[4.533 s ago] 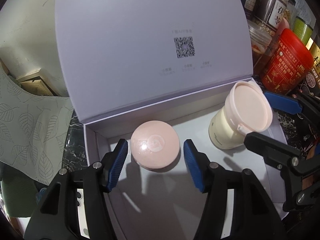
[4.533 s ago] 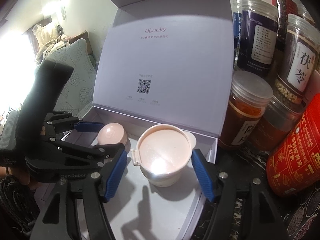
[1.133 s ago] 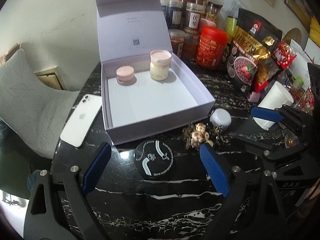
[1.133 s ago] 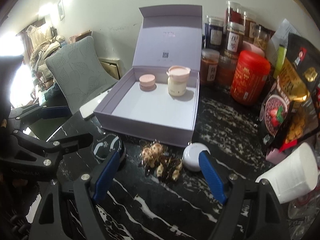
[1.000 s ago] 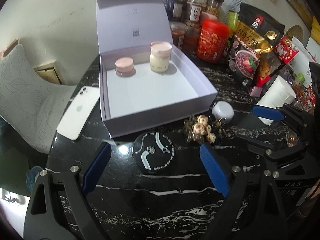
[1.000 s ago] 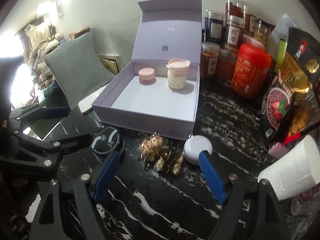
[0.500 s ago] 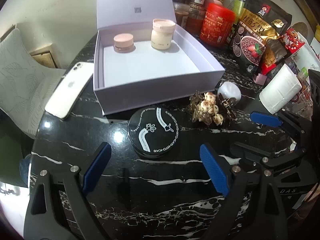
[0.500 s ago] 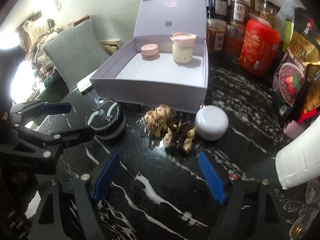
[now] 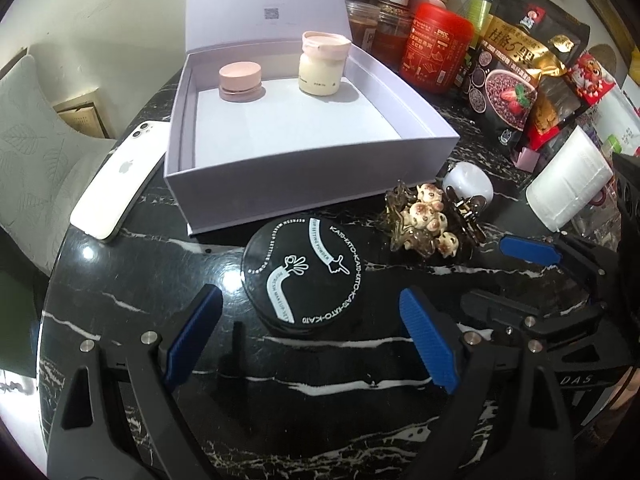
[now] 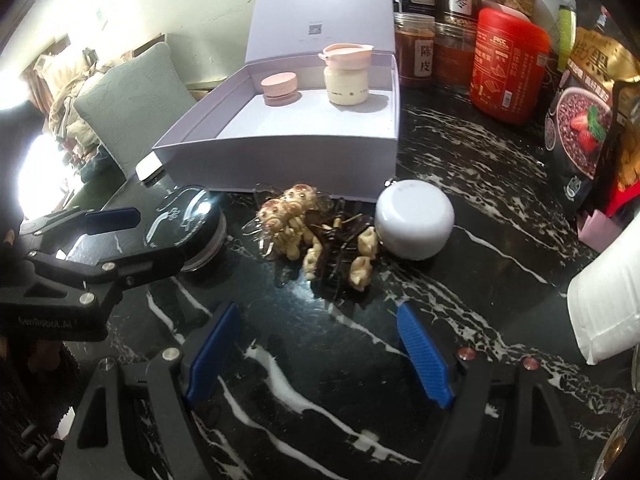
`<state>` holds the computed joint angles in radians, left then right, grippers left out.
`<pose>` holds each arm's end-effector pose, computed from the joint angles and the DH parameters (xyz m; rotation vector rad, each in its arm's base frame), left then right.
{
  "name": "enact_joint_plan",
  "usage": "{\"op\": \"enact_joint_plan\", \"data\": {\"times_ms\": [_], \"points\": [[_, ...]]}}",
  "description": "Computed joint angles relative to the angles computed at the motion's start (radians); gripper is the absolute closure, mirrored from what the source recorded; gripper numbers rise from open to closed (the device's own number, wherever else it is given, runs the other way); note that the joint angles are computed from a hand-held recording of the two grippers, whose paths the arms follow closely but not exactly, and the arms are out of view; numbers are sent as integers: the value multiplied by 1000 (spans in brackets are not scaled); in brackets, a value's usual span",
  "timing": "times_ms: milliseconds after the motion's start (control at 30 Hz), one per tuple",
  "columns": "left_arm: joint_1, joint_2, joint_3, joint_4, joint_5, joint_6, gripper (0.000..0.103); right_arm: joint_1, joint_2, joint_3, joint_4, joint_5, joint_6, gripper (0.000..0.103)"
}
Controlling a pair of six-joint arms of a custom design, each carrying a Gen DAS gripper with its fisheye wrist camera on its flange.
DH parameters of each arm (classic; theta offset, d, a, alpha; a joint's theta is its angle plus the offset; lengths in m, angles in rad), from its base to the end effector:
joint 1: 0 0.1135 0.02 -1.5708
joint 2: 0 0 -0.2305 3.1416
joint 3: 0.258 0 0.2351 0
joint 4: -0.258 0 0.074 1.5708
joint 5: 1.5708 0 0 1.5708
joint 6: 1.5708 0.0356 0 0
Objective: Organize objects
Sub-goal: 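Grasp the black round tin with the left gripper while the right gripper grasps the brown claw clip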
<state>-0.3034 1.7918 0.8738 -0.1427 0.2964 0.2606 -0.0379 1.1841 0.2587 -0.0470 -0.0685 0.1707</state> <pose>0.2918 -0.1022 0.1000 0.8241 2.4792 -0.4042 0.1794 -0.0044 0.0910 0.2383 2.5345 0.1391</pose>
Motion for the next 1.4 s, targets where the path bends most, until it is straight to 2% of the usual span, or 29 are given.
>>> {"op": "enact_joint_plan", "data": {"times_ms": [200, 367, 600, 733, 767, 900, 1133, 1400], "points": [[-13, 47, 31, 6, -10, -6, 16, -47, 53, -10, 77, -38, -8, 22], [-14, 70, 52, 9, -11, -10, 21, -62, 111, 10, 117, -55, -10, 35], [-14, 106, 79, 6, -17, -12, 35, -56, 194, 46, 160, -52, -6, 41], [-9, 105, 72, 15, -13, -6, 35, -53, 224, 60, 180, -44, -4, 41], [-7, 103, 71, 14, -12, -5, 35, -51, 227, 62, 183, -40, -4, 45], [-6, 99, 68, 11, -14, -6, 35, -54, 227, 56, 189, -32, -6, 61], [11, 65, 29, -3, -5, 21, 35, -40, 178, 26, 164, -36, -16, 61], [34, -11, -61, -4, 10, 68, 35, 31, 41, -47, 94, -4, 7, 61]]}}
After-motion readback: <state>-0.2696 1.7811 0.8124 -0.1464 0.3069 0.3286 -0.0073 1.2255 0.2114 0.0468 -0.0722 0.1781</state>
